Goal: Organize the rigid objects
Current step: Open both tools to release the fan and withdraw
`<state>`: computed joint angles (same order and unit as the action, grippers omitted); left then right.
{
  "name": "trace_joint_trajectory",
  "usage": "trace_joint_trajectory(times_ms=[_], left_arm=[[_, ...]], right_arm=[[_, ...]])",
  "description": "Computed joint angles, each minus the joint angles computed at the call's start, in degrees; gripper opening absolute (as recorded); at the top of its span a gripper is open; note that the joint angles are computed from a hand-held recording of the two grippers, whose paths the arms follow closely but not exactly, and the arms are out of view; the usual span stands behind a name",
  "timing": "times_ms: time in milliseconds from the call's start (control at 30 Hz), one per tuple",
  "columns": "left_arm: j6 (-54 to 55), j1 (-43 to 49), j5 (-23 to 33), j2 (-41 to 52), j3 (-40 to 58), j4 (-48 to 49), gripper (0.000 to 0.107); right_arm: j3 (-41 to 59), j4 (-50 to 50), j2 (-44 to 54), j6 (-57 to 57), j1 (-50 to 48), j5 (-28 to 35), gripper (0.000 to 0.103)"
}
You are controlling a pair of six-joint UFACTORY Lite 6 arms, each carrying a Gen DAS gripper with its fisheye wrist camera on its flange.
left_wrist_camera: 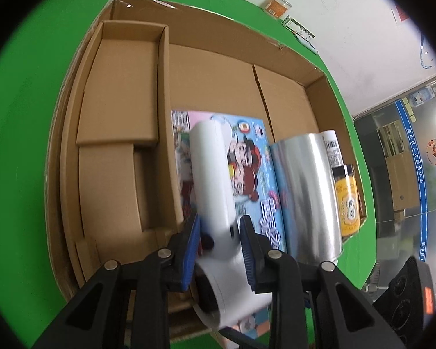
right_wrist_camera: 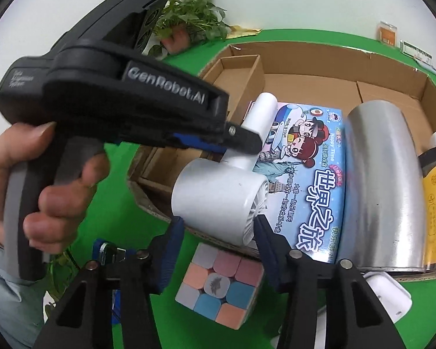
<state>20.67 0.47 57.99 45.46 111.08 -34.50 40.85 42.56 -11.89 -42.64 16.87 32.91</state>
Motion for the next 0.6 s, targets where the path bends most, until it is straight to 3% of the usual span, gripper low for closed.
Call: trace_joint_trajectory(times_ms=[100, 133, 367, 467, 533, 600], left_arm=[[0.1, -1.7, -4.8, -6.1, -8.0, 2.1, 0.027], [-0.4, -2.1, -5.8, -7.3, -9.3, 2.6, 0.027], [-5.6, -4.2, -9.0, -11.4, -13.4, 7.2, 0.027], [-6.5, -4.8, -11.0, -14.4, -15.7, 8.7, 0.027], [-4.7, -5.8, -17.3, -22.2, -23.1, 9.3, 0.028], [-6.3, -7.8, -25.5, -33.3, -33.2, 13.7, 0.040]], right_arm=[[-1.6, 1.5, -2.9, -2.8, -2.1, 2.3, 0.053], [-3.2, 0.3, -6.8, -1.3, -2.4, 4.0, 0.060], [-7.5, -4.8, -18.5, 3.3, -3.0, 6.9, 0.073], [-8.2, -6.2, -23.4, 3.2, -5.4, 8.8, 0.097], [-9.6, -8.0, -29.2, 3.9, -7.4, 9.1, 0.102], [-11.4, -7.7, -36.7, 1.2, -12.2, 11.2, 0.103]])
